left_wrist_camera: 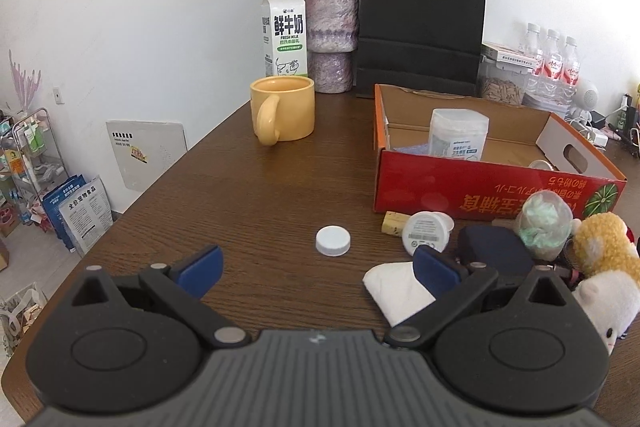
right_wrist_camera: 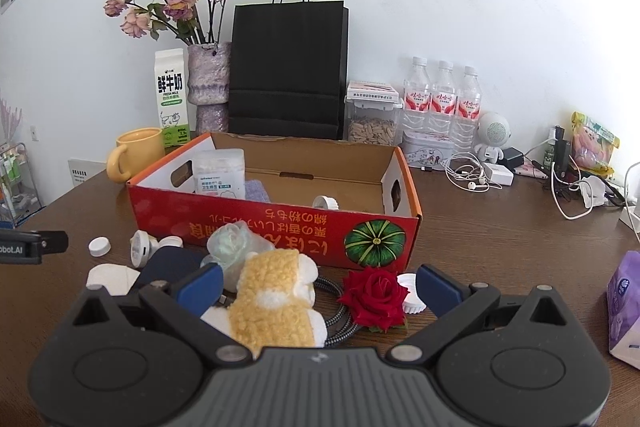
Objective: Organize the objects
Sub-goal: 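Move the left gripper to the white bottle cap and grasp it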
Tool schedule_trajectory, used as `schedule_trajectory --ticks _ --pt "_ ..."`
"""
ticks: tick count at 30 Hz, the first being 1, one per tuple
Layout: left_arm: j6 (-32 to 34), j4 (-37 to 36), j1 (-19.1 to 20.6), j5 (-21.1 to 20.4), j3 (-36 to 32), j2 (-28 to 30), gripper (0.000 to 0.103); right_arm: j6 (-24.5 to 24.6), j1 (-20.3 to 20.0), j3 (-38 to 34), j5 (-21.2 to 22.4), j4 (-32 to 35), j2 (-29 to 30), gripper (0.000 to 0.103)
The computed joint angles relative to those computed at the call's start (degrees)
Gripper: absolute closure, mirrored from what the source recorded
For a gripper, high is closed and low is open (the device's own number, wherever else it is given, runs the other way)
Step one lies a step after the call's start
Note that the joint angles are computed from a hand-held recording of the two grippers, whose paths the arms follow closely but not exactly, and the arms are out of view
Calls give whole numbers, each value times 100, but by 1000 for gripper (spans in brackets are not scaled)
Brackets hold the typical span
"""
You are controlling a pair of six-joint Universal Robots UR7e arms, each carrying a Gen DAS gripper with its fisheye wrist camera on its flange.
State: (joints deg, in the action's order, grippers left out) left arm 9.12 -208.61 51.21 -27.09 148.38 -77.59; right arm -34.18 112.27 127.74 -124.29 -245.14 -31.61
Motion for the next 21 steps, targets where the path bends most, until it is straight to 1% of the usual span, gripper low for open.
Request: schedule_trajectory --ticks 9,18,21 --pt "153 118 505 -267 -261 78 0 17 -55 -248 -115 315 120 0" --pt "429 144 938 -583 -661 363 0 20 -142 -516 -220 613 231 0" --pt "488 182 1069 -577 -846 510 0 78 -212 -567 -180 758 239 0"
